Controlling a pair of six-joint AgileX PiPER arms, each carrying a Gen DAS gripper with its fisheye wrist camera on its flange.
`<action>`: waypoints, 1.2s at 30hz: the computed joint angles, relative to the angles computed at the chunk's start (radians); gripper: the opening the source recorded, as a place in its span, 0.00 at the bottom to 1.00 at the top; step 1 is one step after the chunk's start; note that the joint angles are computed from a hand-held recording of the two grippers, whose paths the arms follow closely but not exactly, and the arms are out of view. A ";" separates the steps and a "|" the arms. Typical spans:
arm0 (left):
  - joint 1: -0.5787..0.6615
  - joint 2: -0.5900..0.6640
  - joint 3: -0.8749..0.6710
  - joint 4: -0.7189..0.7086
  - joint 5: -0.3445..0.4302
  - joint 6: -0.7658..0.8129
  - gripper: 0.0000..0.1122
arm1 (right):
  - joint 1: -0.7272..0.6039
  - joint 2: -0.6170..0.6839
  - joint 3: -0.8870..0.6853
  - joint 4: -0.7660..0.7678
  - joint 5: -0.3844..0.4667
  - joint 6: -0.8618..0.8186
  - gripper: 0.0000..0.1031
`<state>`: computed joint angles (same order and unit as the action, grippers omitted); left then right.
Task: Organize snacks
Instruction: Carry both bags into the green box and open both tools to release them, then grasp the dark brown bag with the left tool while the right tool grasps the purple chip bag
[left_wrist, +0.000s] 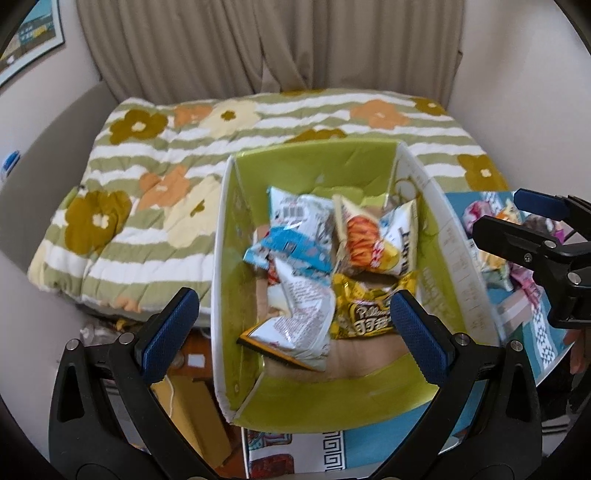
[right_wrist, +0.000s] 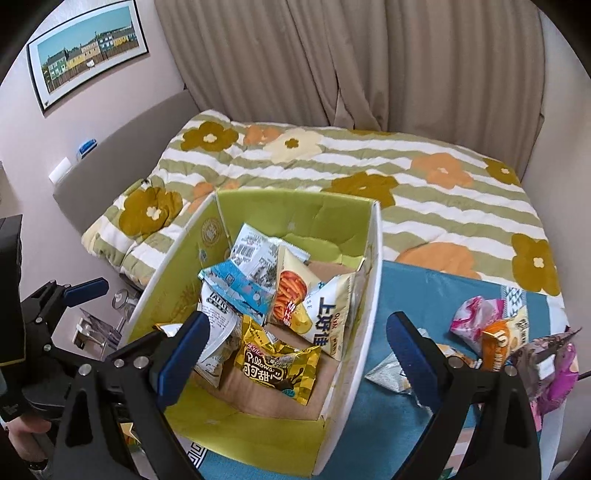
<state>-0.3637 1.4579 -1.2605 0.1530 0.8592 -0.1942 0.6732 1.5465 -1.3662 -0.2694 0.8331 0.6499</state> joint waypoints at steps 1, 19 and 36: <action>-0.009 -0.003 -0.010 -0.002 0.001 0.004 0.91 | 0.005 -0.013 0.002 -0.016 0.006 0.017 0.92; -0.330 0.147 -0.310 0.023 0.000 -0.124 0.91 | -0.229 -0.500 0.233 -0.049 0.149 0.023 0.92; -0.661 0.882 -1.233 0.086 0.319 -0.278 0.91 | -1.547 -0.371 0.299 0.876 0.311 -1.325 0.92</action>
